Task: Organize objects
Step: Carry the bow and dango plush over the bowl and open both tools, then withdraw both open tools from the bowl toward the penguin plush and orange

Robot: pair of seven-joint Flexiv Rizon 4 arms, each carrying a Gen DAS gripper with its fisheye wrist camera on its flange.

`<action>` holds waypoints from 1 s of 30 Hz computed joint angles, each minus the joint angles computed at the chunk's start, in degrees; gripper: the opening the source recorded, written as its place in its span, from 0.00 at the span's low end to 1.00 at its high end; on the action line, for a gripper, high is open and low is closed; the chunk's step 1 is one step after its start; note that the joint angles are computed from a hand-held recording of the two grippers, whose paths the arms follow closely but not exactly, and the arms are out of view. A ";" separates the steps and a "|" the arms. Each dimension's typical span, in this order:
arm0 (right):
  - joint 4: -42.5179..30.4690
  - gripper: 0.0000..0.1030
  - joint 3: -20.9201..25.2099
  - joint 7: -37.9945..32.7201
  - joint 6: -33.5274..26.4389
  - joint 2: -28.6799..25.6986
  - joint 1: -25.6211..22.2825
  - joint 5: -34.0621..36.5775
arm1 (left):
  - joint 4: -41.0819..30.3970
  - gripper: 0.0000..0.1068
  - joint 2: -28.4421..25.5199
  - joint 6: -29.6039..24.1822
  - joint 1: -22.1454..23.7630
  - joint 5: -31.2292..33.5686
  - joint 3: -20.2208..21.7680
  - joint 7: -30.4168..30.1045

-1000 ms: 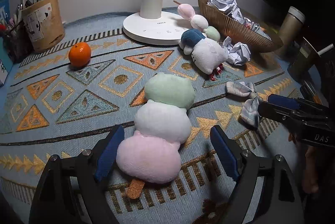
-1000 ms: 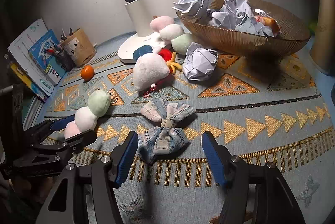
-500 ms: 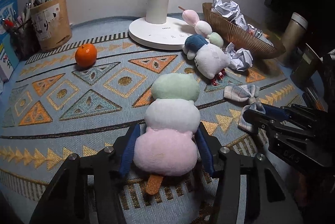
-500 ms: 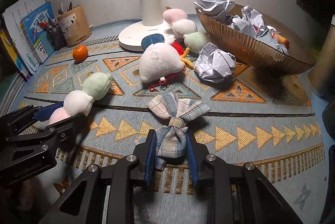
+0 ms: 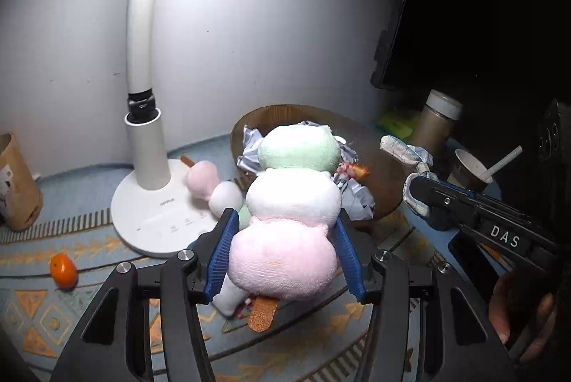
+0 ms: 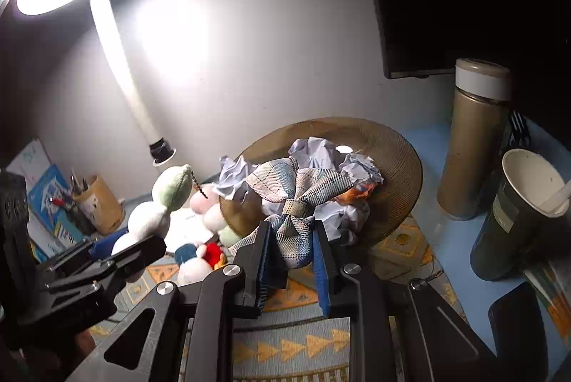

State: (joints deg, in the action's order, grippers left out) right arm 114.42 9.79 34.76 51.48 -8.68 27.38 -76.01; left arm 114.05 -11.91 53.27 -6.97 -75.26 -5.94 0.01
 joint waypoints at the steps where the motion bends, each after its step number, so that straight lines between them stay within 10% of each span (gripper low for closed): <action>1: 0.55 0.20 -1.34 3.28 3.62 0.07 -1.63 -2.45 | -1.23 0.48 -1.06 -0.24 -0.30 0.59 -0.55 -0.96; 8: -3.10 0.22 -4.60 -0.15 11.27 -4.15 -6.51 -1.00 | -6.52 0.49 -7.08 7.41 -4.19 -6.24 -5.11 4.04; 12: -4.57 0.29 -5.73 -5.99 15.98 -7.29 -7.15 5.65 | -9.05 0.80 -9.80 12.03 -5.99 -10.87 -6.47 8.77; 15: -2.91 0.29 -7.15 -2.98 18.70 -6.93 -6.62 3.89 | -8.97 0.80 -9.86 10.15 -5.32 -9.65 -5.90 6.79; 30: -0.96 0.32 1.26 -5.93 1.85 0.52 1.00 5.05 | 2.47 0.81 3.26 -0.73 3.10 -10.63 4.48 2.62</action>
